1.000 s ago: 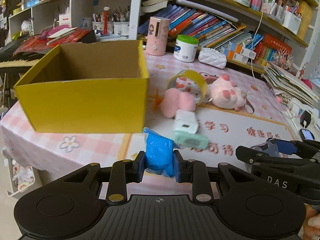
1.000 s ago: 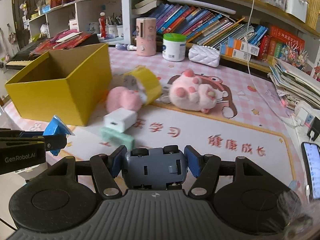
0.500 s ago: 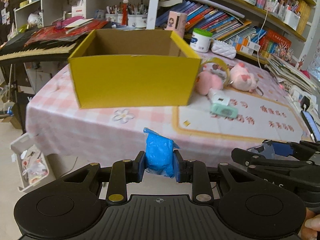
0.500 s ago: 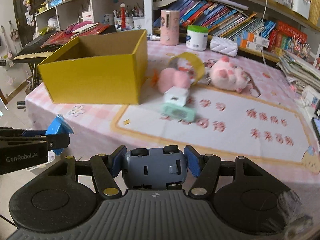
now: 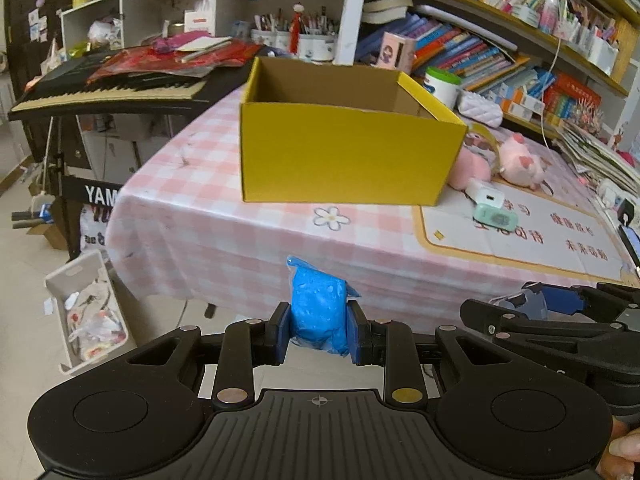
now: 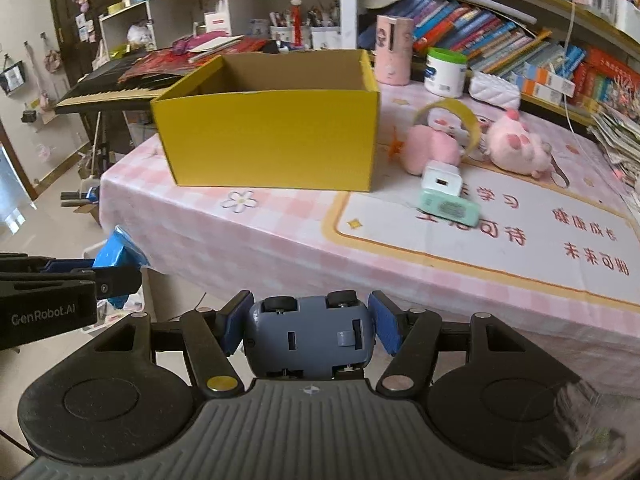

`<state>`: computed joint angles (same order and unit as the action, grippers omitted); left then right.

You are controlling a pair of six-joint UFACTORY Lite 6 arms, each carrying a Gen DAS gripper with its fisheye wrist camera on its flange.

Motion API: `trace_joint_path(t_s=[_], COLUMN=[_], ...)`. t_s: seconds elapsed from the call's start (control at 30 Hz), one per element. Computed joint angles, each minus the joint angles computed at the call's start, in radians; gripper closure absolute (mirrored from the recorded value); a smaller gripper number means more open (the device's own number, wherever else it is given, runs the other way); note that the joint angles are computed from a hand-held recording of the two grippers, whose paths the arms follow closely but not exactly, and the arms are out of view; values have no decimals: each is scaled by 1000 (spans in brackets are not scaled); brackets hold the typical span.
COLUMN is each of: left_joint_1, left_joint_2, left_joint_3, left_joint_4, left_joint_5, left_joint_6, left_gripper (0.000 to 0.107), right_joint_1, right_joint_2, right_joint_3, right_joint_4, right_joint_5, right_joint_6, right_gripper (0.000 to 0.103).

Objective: Organize objects
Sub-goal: 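Lift and carry the blue packet and grey car toward the yellow box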

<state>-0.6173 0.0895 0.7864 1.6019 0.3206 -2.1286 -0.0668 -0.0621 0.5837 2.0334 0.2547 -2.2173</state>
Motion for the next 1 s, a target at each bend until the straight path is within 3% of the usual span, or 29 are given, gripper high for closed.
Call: trace_joint_path(t_s=[0.5,1.0], left_joint_1=[49,51], left_joint_2=[-72,-90], left_joint_3=[-46,-60], left_joint_4=[141,166], left_joint_5=[-25,-34], left_joint_6=[-82,-105], left_gripper=[81,81], right_joint_1=[87,101], right_joint_2=[-56,-69], right_joint_3=[-3,3], right_joint_4=[226,197], right_joint_5=[-55,-79], right_joint_6=[-173,-139], right_gripper=[42,42])
